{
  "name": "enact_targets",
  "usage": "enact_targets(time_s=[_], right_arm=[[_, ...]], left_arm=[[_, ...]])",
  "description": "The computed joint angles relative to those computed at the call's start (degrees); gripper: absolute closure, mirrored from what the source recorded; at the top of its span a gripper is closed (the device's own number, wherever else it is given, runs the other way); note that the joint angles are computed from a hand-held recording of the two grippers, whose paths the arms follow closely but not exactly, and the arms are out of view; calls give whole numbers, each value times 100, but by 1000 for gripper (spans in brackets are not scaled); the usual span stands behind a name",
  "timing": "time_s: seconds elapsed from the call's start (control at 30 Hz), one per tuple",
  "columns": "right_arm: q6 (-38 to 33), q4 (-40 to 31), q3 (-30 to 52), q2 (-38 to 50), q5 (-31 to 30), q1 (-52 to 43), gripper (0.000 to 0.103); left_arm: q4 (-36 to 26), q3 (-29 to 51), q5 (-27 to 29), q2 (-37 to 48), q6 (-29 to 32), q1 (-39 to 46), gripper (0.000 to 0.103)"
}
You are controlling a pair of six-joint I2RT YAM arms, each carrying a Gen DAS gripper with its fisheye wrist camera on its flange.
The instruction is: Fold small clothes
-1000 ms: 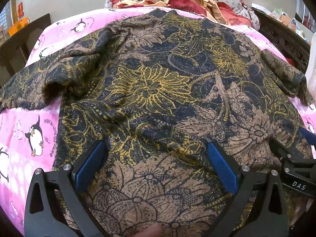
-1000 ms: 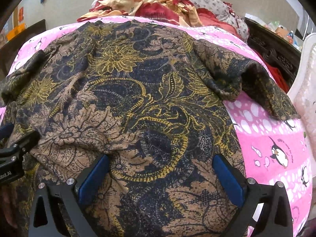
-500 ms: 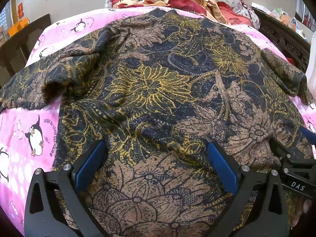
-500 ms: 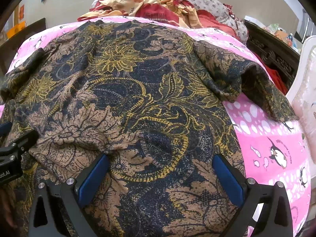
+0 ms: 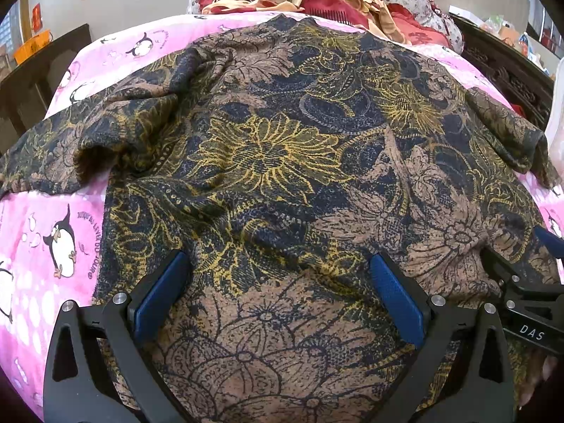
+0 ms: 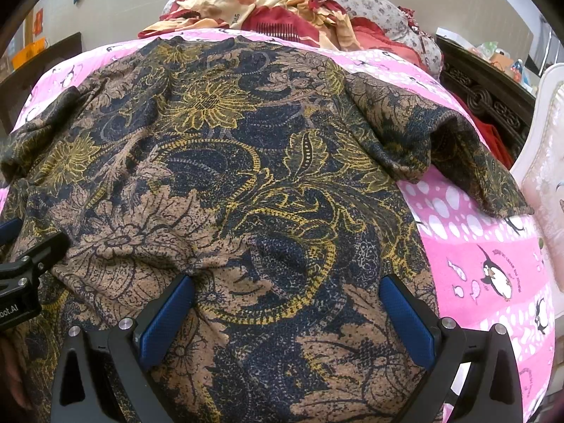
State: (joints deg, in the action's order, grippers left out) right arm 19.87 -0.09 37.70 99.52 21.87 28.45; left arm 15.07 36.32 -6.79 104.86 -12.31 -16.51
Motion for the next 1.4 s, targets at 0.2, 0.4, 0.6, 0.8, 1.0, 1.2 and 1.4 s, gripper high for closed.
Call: enact_targets(time_s=[0.2,0.4,0.6,0.8,1.0,1.2,1.4], right_arm=[[2,-26,13,-2,10,9,0],[1,-81,68,29,11,11,0],[9,-30,52,32,0,9,0],[14,21,-4,-15,-37,-7,0],[16,53,-48,-54,-42,-4,0],[3,62,-67,-78,-67,-19,0],[-2,70,-71,-68,-59,-17,0]], left_arm=[[-28,13,-13,-4,0,-6,0],[-22,9,-1,-6,8,4,0],[-23,10,-1,-6,16,9,0],[-12,2,17,-7,18,20,0],[-21,23,11,6,7,10,0],[-114,120,-52,50,10,-26,0],[-180,190,-110,73,38,-39,0]])
